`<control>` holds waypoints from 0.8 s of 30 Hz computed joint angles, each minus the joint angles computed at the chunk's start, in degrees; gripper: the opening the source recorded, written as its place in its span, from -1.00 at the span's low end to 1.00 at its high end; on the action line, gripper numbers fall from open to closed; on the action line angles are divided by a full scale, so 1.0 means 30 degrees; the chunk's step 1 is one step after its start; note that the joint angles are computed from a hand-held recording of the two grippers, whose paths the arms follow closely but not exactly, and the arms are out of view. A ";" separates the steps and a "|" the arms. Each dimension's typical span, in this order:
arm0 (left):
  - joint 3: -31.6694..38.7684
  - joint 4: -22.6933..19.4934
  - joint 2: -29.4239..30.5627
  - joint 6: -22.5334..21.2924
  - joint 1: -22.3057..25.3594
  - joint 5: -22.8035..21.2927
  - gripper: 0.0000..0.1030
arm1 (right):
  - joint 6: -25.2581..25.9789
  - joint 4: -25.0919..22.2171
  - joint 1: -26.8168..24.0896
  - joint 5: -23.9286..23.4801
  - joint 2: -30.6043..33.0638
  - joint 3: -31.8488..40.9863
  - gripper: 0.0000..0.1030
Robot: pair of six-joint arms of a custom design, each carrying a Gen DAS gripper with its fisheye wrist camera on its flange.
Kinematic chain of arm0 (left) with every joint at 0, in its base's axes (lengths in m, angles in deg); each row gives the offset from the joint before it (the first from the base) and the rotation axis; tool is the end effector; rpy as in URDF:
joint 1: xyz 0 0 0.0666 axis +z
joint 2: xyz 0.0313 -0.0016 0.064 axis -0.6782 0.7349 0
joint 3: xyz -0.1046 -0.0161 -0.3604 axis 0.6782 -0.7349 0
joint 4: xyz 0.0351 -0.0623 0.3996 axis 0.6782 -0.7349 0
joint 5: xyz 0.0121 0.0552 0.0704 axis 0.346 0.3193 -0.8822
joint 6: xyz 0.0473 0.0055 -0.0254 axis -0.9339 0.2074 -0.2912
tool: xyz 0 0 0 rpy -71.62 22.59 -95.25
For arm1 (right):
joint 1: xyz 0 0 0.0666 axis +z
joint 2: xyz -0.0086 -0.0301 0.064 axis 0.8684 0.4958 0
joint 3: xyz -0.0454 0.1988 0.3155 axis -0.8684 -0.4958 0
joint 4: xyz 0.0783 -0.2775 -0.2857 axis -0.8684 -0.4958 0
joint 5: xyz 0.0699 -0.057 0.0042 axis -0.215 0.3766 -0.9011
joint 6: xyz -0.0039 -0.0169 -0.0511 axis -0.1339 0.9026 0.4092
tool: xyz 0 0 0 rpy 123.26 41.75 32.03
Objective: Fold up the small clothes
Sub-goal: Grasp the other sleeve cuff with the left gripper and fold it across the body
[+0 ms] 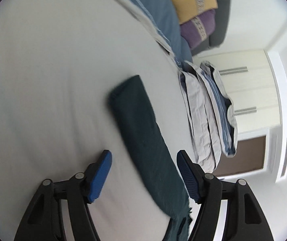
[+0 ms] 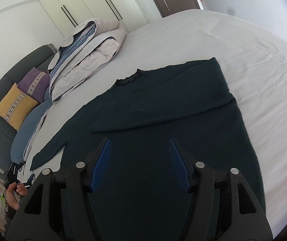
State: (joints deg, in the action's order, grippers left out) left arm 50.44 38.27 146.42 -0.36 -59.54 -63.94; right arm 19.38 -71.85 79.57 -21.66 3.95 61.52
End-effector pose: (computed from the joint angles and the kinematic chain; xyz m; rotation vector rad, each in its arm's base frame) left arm 0.3747 -0.1062 0.4001 -1.4014 1.7011 -0.8775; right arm 0.3054 0.1081 0.4711 0.2516 2.3092 0.5181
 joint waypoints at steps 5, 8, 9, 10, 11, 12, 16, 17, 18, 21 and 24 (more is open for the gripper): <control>0.0496 0.0251 0.1025 -0.0485 0.1076 0.0500 -0.08 | -0.0633 -0.0114 0.1099 0.0615 0.0200 0.0175 0.12; 0.0872 -0.0327 0.1694 -0.0263 0.1820 0.1191 -0.80 | -0.0523 -0.0141 0.0977 0.0564 0.0231 0.0167 0.12; 0.0933 -0.0533 0.1772 -0.0202 0.1927 0.1263 -0.82 | -0.0488 -0.0149 0.0911 0.0532 0.0180 0.0131 0.12; 0.1183 -0.0872 0.1896 -0.0369 0.1934 0.1169 -0.83 | -0.0476 -0.0155 0.0843 0.0527 0.0108 0.0070 0.12; 0.1723 -0.1467 0.2106 -0.0862 0.1782 0.0885 -0.85 | -0.0534 -0.0166 0.0786 0.0526 -0.0008 -0.0035 0.12; 0.2225 -0.1884 0.2297 -0.1389 0.1575 0.0519 -0.85 | -0.0463 -0.0100 0.0551 0.0349 -0.0035 -0.0111 0.12; 0.6081 -0.3718 0.4353 -0.5033 -0.0081 -0.0649 -0.84 | -0.0455 0.0145 -0.0155 -0.0222 -0.0336 -0.0620 0.12; 0.7404 -0.4235 0.5161 -0.6179 -0.0662 -0.0931 -0.84 | -0.0446 0.0208 -0.0330 -0.0363 -0.0425 -0.0759 0.12; 0.8934 -0.4819 0.6137 -0.7533 -0.1336 -0.1187 -0.84 | -0.0401 0.0259 -0.0532 -0.0515 -0.0501 -0.0865 0.12; 1.3261 -0.6454 0.9144 -1.1121 -0.3305 -0.1788 -0.84 | -0.0307 0.0403 -0.1077 -0.0893 -0.0876 -0.1249 0.12; 1.7401 -0.7812 1.2351 -1.4379 -0.5433 -0.2181 -0.84 | -0.0238 0.0445 -0.1821 -0.1331 -0.1281 -0.1660 0.12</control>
State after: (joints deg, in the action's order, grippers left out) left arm 102.64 14.83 183.47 -43.49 -75.84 -70.48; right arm 18.67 -70.52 74.10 -25.65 0.10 56.54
